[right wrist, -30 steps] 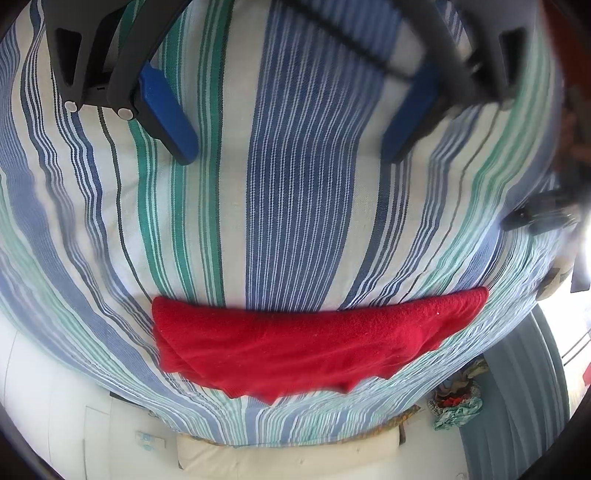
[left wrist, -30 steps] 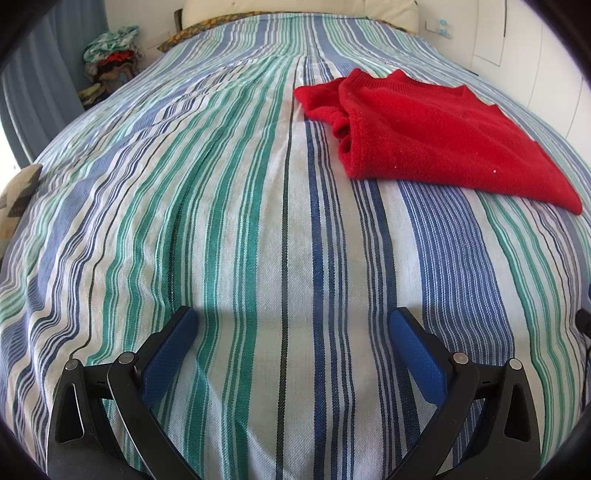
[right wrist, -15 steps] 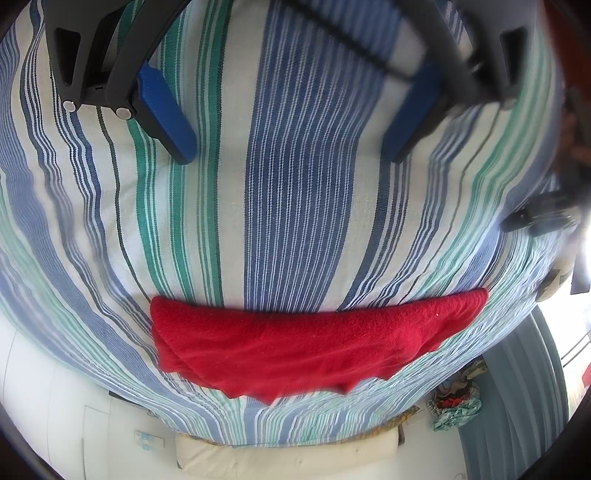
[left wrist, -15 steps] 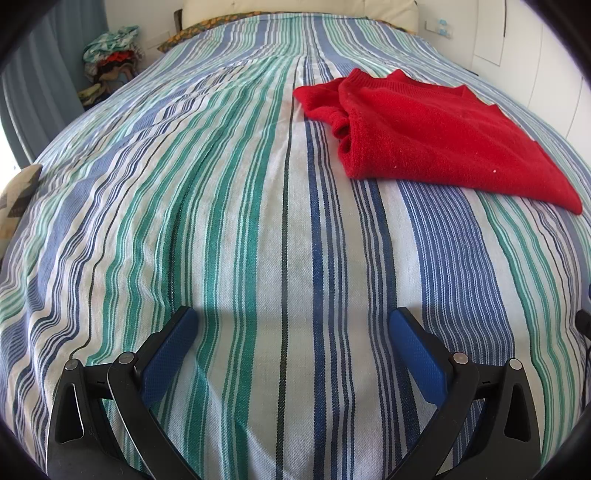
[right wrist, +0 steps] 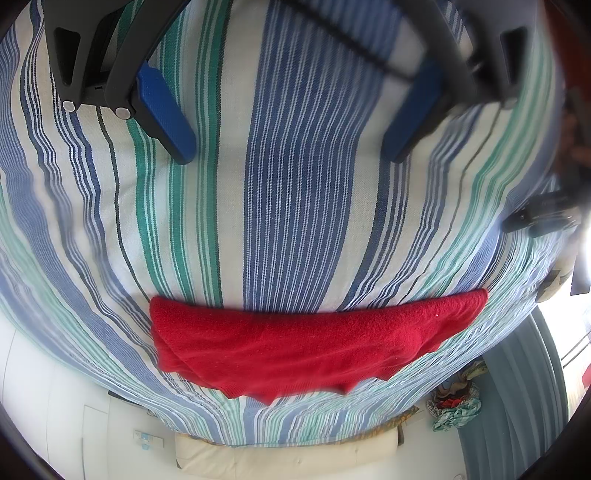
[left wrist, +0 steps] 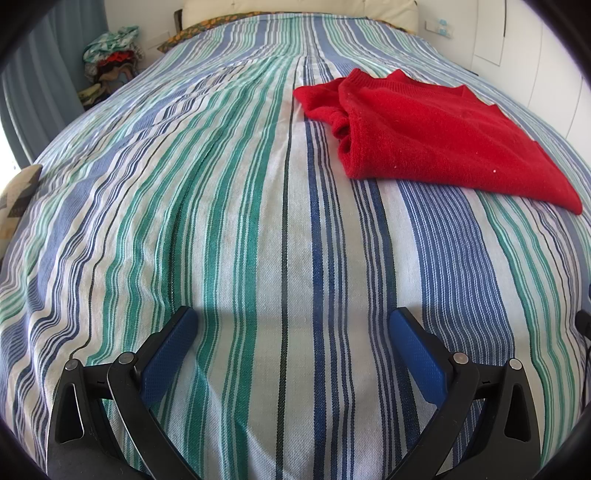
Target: Fold small clothes
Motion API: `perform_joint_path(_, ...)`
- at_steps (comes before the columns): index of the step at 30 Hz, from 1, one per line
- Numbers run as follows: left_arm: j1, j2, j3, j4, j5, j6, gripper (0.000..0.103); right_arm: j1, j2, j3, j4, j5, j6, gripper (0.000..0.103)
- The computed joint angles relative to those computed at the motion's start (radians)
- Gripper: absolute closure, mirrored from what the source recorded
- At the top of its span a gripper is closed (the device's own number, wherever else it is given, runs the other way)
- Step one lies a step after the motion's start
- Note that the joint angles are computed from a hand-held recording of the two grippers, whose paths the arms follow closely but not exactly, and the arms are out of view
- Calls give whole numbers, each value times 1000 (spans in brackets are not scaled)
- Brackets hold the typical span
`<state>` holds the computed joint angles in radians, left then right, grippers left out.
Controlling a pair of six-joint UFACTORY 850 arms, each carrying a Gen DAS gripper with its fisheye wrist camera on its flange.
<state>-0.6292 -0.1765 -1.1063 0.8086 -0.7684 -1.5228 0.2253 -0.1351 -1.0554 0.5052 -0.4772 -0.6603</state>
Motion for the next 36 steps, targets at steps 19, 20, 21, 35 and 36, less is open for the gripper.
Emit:
perform_joint_path(19,-2,1,2,8,0,-3,0,5,-6,-20,-53,-27,55,1)
perform_joint_path(20,-2,0,2,10,0,-5,1,1,-12,-38,-49,-59,63,2)
perform_joint_path(21,-2,0,2,10,0,-4,1,-14,-21,-63,-4,-103,52,3)
perform_joint_path(35,-1,-2,1,13,-3,0,1,-178,-523,-739,161,-340,231,4)
perform_joint_path(36,-1,-2,1,13,-3,-1,1,-175,-549,-759,168,-354,252,6)
